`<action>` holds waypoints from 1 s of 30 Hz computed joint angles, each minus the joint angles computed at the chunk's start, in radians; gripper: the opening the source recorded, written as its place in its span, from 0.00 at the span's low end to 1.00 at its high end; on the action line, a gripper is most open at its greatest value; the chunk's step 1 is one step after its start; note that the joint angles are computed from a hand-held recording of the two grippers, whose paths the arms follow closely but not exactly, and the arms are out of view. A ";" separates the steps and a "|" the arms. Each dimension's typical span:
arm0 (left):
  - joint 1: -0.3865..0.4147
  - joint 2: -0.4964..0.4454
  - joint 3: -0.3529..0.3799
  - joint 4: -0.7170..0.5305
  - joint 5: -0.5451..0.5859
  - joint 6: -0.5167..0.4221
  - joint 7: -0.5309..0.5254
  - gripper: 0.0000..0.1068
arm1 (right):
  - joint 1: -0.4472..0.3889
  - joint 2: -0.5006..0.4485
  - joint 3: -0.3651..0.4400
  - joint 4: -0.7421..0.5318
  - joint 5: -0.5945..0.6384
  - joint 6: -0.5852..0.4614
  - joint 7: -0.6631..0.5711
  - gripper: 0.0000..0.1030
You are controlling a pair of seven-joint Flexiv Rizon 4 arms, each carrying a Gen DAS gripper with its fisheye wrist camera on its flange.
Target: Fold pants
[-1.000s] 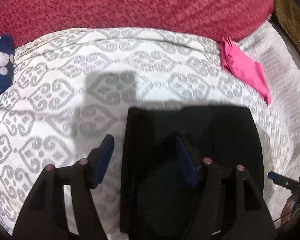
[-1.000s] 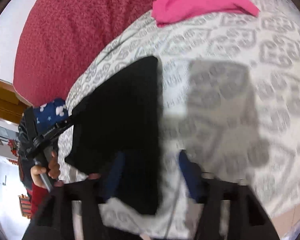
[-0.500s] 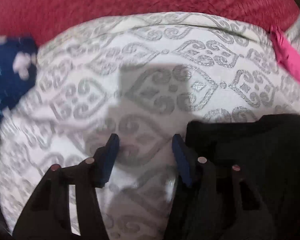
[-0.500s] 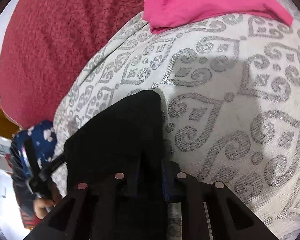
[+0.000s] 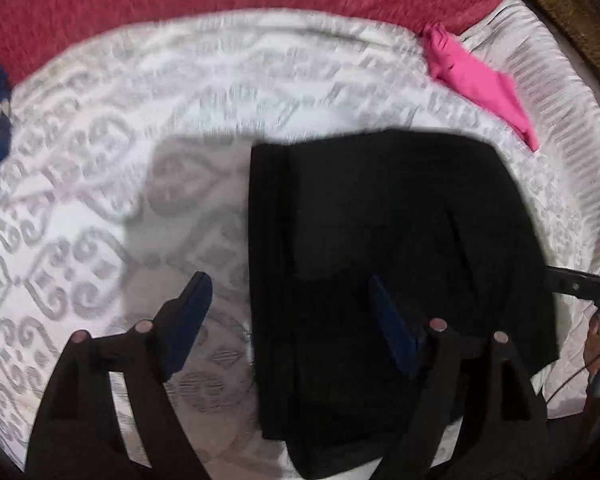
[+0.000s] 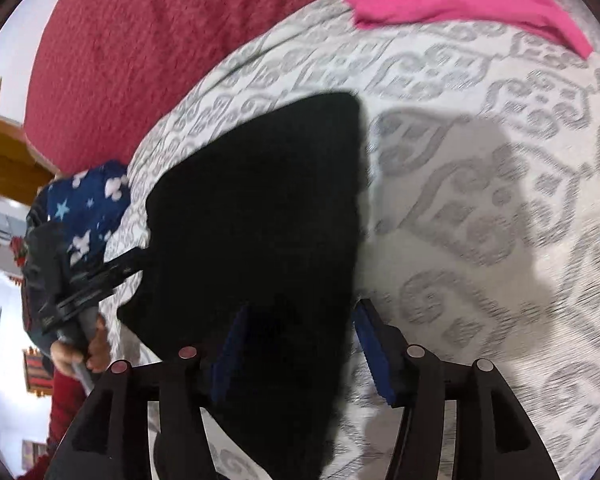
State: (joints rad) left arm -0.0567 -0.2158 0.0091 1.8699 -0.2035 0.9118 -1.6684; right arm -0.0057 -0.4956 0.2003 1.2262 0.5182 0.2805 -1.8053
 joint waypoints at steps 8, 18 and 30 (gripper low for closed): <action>0.022 0.003 -0.031 0.078 -0.211 0.073 0.075 0.82 | 0.009 -0.026 0.011 -0.031 0.018 0.012 0.005 0.65; 0.016 -0.007 -0.040 0.082 -0.215 0.103 0.156 0.90 | 0.009 -0.049 0.023 -0.051 0.040 0.035 -0.013 0.74; 0.016 -0.013 -0.045 0.087 -0.249 0.115 0.221 0.90 | 0.043 -0.047 0.021 -0.028 -0.008 0.109 -0.001 0.72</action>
State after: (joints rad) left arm -0.0410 -0.2291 -0.0363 1.9564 -0.4528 1.0267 -1.4475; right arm 0.0369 -0.5422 0.2216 1.1980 0.5098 0.3897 -1.8066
